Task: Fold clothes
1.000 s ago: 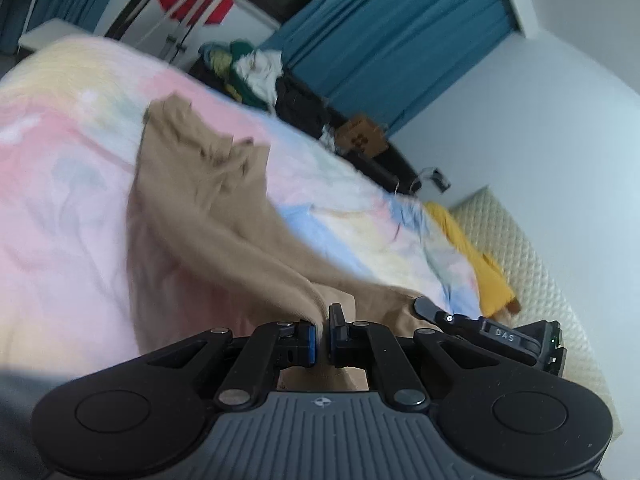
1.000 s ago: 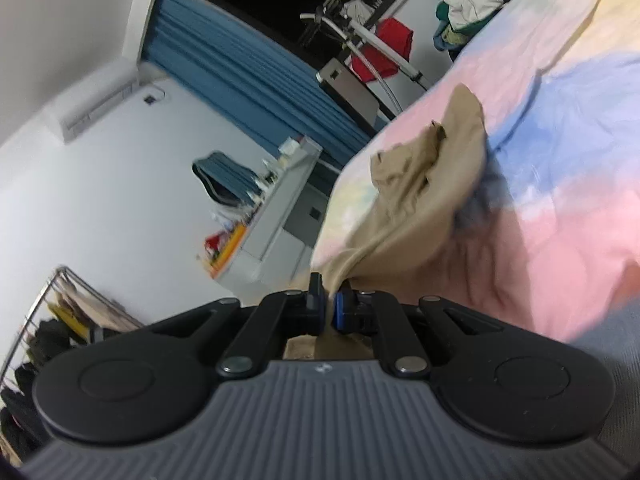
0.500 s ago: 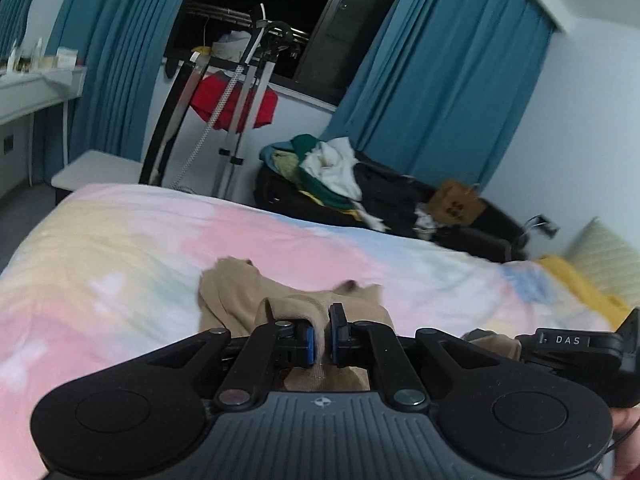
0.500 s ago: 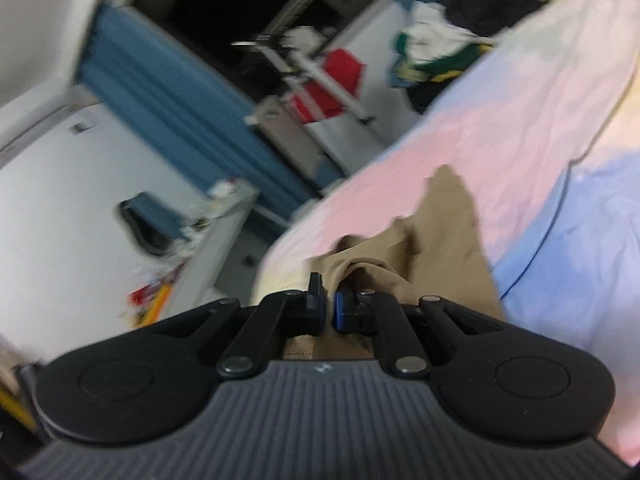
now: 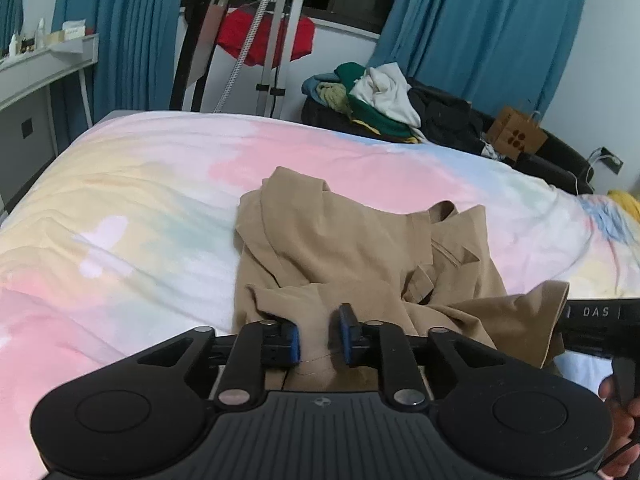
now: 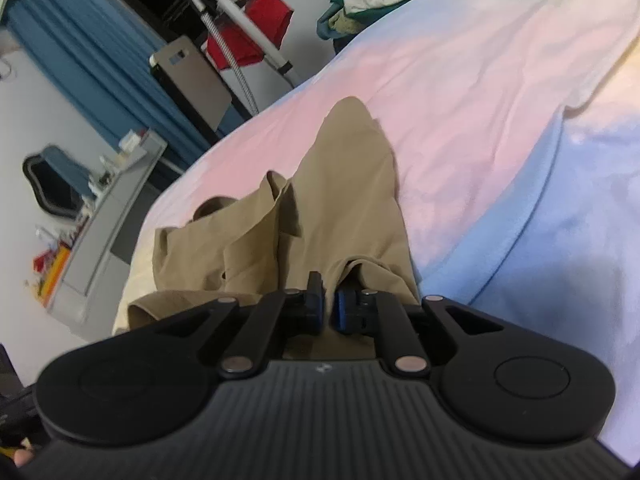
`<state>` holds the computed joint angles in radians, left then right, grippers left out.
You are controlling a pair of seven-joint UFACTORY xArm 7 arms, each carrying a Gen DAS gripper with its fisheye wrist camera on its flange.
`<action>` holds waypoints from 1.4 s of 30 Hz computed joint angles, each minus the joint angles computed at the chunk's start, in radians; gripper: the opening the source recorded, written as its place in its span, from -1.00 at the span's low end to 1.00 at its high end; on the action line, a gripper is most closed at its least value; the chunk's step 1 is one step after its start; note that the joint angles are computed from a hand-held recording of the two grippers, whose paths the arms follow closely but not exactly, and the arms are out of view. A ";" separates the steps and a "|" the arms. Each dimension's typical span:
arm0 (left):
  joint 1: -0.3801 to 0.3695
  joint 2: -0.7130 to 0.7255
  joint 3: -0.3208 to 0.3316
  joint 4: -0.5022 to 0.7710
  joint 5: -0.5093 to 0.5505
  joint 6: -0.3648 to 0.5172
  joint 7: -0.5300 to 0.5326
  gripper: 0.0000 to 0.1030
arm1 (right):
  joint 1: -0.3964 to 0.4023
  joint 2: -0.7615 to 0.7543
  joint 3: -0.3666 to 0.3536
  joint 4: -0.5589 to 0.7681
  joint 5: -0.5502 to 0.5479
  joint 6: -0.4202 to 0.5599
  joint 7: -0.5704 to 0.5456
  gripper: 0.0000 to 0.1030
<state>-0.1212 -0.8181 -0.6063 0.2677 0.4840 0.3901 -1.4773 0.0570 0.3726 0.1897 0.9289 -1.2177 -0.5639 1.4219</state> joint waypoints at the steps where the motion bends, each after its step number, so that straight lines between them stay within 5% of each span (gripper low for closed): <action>1: -0.015 -0.009 0.001 0.001 -0.003 0.015 0.005 -0.27 | 0.005 -0.010 -0.003 -0.010 0.009 0.000 -0.020 -0.52; 4: -0.074 -0.050 -0.011 0.012 -0.025 0.084 0.000 0.20 | 0.025 -0.072 -0.013 -0.077 0.095 -0.018 -0.125 0.16; 5: -0.087 -0.061 -0.022 0.025 -0.030 0.119 -0.006 0.39 | 0.040 -0.105 -0.019 -0.111 0.145 -0.017 -0.189 0.22; 7: -0.123 -0.091 -0.052 0.051 -0.039 0.206 -0.025 0.60 | 0.076 -0.182 -0.029 -0.189 0.258 0.001 -0.334 0.22; 11: -0.223 -0.130 -0.079 0.098 -0.061 0.356 -0.027 0.70 | 0.121 -0.335 -0.037 -0.343 0.433 0.008 -0.537 0.22; 17: -0.324 -0.148 -0.169 0.207 -0.074 0.607 -0.030 0.87 | 0.165 -0.544 -0.117 -0.495 0.342 0.008 -0.492 0.22; 24: -0.381 -0.131 -0.246 0.309 -0.096 0.770 -0.052 0.93 | 0.256 -0.710 -0.229 -0.603 0.268 0.037 -0.456 0.22; 34: -0.396 -0.047 -0.251 0.288 -0.062 0.704 -0.113 0.93 | 0.322 -0.698 -0.276 -0.645 0.364 0.036 -0.592 0.22; 42: -0.448 -0.038 -0.143 0.190 -0.087 0.551 -0.216 0.93 | 0.322 -0.673 -0.276 -0.643 0.408 0.032 -0.602 0.22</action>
